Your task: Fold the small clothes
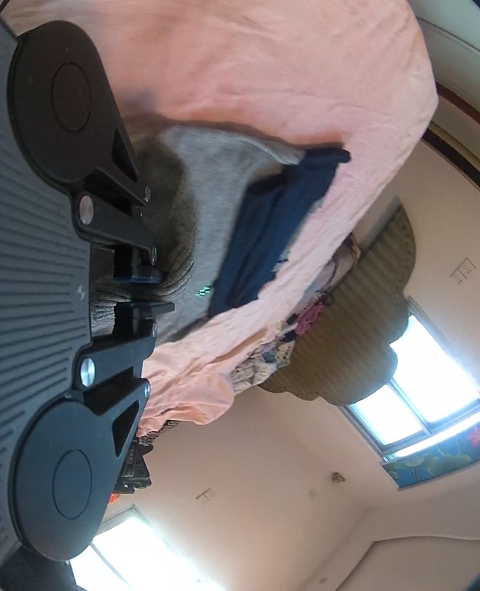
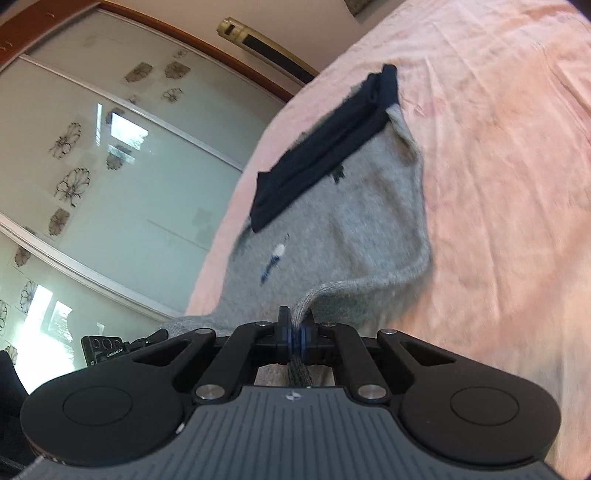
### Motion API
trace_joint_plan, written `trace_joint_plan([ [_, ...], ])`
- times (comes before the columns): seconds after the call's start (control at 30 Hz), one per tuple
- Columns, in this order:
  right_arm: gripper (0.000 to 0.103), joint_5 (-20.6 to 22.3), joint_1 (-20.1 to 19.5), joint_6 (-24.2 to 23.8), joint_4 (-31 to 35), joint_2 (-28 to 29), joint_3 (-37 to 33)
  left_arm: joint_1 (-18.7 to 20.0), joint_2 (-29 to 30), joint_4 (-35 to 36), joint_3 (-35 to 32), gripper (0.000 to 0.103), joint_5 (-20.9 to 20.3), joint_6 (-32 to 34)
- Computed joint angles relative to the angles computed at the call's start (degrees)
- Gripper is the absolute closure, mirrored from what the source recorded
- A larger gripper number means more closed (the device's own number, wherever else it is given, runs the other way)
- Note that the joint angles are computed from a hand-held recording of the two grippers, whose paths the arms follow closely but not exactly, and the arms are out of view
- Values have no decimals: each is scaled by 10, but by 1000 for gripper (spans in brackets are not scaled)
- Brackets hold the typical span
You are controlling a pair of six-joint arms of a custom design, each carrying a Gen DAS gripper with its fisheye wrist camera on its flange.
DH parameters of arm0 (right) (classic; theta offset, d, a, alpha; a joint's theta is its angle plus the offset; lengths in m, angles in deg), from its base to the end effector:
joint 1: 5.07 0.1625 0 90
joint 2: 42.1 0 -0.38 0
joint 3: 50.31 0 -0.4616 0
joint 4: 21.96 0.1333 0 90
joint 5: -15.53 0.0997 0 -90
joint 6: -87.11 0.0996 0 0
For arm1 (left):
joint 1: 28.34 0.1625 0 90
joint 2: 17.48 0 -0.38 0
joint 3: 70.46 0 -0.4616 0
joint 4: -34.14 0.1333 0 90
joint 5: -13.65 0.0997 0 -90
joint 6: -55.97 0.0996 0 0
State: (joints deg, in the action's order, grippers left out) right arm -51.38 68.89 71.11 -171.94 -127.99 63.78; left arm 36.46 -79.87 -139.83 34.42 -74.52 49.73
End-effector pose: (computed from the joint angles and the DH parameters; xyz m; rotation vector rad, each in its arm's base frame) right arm 0.0090 -0.5926 0.2980 -0.1600 2.7680 -0.9134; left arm -0.1563 -0.6527 0.1789 -0.4436 -2.7589 1.0306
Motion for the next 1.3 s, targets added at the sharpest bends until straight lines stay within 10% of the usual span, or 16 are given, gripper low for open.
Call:
trace_joint_plan([
  [0.23, 92, 89, 11, 79, -84, 209, -237, 35, 211, 36, -308, 95, -12, 34],
  [0.47, 78, -41, 26, 238, -42, 449, -567, 41, 443, 212, -679, 90, 132, 8],
  [0.53, 61, -37, 23, 240, -36, 462, -580, 42, 427, 199, -654, 70, 104, 28],
  [0.6, 45, -23, 22, 202, -54, 449, -555, 30, 399, 106, -588, 25, 140, 105],
  [0.63, 36, -21, 23, 186, -64, 441, -542, 20, 394, 46, -564, 21, 178, 165],
  [0.8, 33, -13, 23, 161, 12, 427, -550, -8, 371, -17, -492, 21, 259, 377],
  [0.97, 31, -126, 47, 124, 105, 421, -562, -29, 402, -35, -470, 21, 346, 634],
  [1.3, 24, -121, 45, 136, 104, 434, -576, -20, 487, -1, -605, 21, 396, 741],
])
